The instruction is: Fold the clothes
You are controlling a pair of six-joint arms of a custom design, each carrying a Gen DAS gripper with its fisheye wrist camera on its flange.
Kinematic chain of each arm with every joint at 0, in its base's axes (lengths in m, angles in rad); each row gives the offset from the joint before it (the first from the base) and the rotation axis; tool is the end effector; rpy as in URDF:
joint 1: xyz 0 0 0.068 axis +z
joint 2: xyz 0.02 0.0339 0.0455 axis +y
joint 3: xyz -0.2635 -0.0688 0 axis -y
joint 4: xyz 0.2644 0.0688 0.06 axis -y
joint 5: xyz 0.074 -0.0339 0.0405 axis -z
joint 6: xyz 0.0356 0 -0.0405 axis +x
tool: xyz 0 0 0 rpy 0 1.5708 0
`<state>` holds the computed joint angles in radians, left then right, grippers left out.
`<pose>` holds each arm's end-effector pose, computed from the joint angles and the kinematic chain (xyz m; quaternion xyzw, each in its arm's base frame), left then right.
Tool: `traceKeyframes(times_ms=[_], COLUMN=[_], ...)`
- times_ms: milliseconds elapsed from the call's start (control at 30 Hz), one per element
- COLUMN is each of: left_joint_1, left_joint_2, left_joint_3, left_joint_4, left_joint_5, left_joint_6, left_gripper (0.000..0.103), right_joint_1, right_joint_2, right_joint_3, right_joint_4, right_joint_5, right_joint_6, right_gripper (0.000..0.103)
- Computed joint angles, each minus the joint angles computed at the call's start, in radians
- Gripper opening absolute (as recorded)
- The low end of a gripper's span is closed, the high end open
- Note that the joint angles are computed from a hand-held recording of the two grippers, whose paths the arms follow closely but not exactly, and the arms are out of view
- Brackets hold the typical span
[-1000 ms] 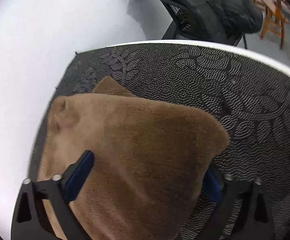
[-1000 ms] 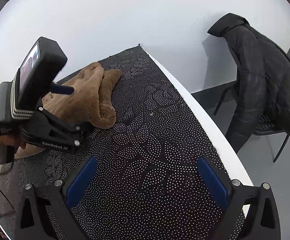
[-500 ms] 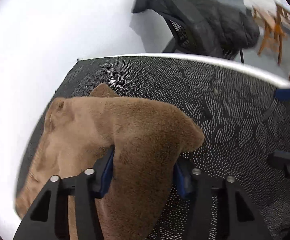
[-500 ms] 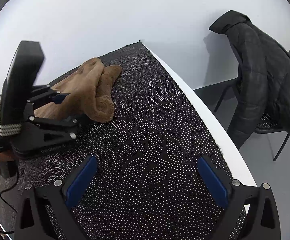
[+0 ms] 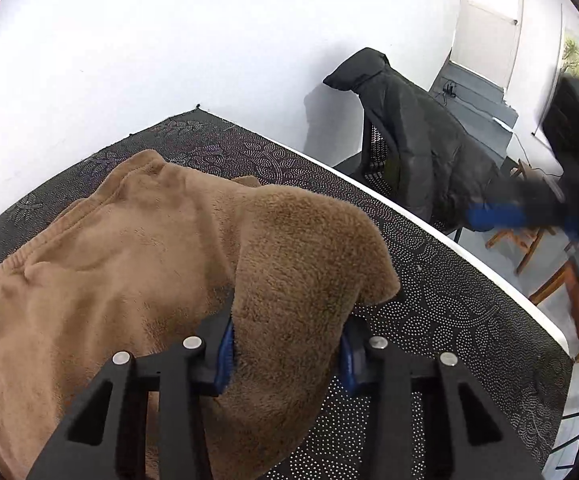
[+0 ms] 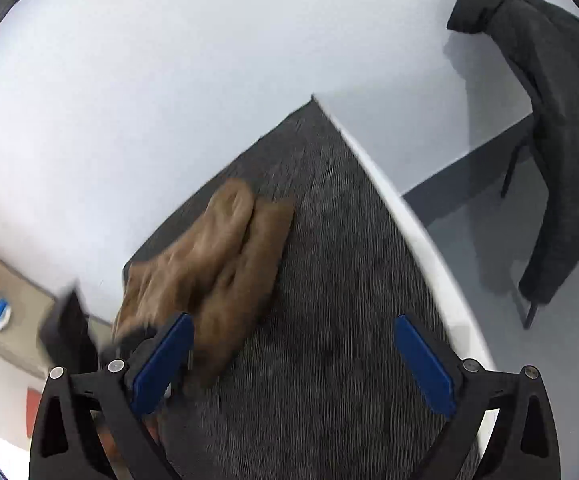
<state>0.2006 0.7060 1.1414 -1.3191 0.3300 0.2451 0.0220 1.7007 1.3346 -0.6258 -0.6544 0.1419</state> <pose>0.1025 0.0091 0.3671 0.0760 0.9273 -0.0774 0.3582 0.3779 0.0300 0.2506 -0.0372 0.9114 0.3291 0.2442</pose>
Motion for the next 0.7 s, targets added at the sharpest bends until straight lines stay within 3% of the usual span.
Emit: traceKeyframes(times_ms=[133, 333, 500, 667, 700], left_joint_1=[0.085, 0.199, 0.294, 0.310, 0.309], left_joint_2=[-0.009, 0.006, 0.028, 0.032, 0.032], left_joint_3=[-0.007, 0.002, 0.010, -0.001, -0.003], left_joint_4=[-0.013, -0.040, -0.075, -0.070, -0.069], left_joint_5=[0.080, 0.188, 0.274, 0.298, 0.300], left_joint_6=[0.040, 0.124, 0.212, 0.227, 0.227], left_gripper=[0.045, 0.045, 0.045, 0.045, 0.045], right_joint_1=[0.063, 0.145, 0.189, 0.195, 0.200], right_joint_2=[0.313, 0.631, 0.774, 0.917, 0.937], right_joint_3=[0.379, 0.785, 0.993, 1.208, 1.247], right_joint_4=[-0.137, -0.401, -0.503, -0.591, -0.607], right_joint_5=[-0.047, -0.058, -0.054, -0.204, -0.187], right_joint_6=[0.085, 0.123, 0.124, 0.171, 0.168], right_gripper=[0.102, 0.102, 0.102, 0.102, 0.102])
